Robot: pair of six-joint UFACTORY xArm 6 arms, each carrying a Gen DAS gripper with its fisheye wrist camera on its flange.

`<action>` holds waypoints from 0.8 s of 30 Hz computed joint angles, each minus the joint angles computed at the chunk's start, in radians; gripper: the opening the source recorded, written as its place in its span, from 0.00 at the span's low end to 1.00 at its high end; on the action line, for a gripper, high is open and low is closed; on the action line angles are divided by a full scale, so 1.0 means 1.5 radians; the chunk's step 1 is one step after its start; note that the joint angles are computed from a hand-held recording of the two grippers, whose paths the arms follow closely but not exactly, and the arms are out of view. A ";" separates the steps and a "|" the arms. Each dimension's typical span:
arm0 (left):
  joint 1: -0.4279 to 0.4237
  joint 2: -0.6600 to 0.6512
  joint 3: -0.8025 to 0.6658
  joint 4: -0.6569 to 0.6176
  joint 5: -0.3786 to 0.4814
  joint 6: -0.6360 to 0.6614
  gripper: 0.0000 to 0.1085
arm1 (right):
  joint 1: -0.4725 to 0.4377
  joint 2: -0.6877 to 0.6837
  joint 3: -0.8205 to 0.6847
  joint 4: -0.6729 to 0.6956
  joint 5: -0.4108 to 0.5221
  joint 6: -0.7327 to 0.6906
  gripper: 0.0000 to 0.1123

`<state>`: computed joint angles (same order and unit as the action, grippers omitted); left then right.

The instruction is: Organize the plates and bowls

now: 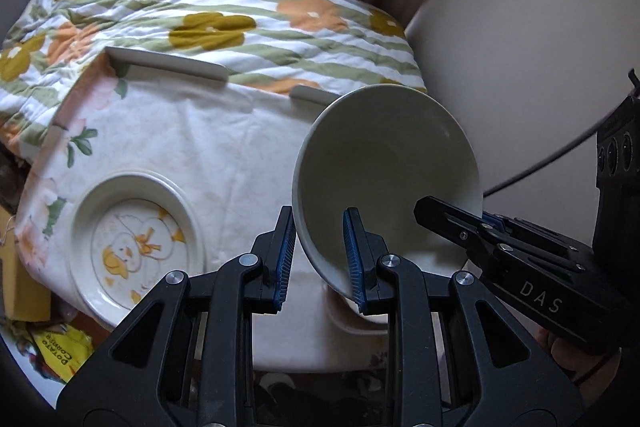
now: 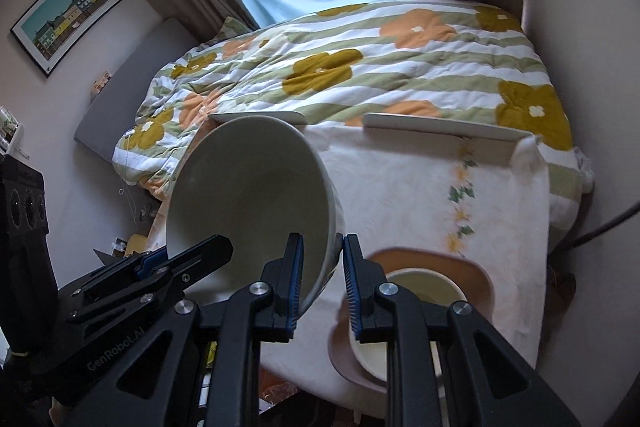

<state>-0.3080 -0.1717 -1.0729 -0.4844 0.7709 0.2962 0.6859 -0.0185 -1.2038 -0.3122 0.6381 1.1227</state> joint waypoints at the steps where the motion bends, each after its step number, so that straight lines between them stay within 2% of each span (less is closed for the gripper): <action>1: -0.013 0.000 0.003 0.004 0.005 -0.001 0.20 | 0.001 -0.012 0.016 -0.006 0.005 0.017 0.16; 6: -0.062 0.029 0.001 0.013 0.047 0.004 0.20 | 0.007 -0.062 0.090 -0.019 0.038 0.086 0.16; 12: -0.099 0.081 -0.014 0.064 0.068 -0.017 0.20 | -0.005 -0.086 0.167 0.021 0.014 0.098 0.16; 17: -0.104 0.115 -0.039 0.105 0.082 -0.030 0.20 | -0.009 -0.091 0.214 0.058 -0.031 0.094 0.16; 24: -0.114 0.138 -0.045 0.138 0.077 -0.042 0.20 | -0.005 -0.084 0.225 0.062 -0.030 0.088 0.16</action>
<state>-0.4791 0.0348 -1.1411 -0.2781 0.8857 0.2329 0.6791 -0.1447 -0.8660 -0.2192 0.5934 1.2553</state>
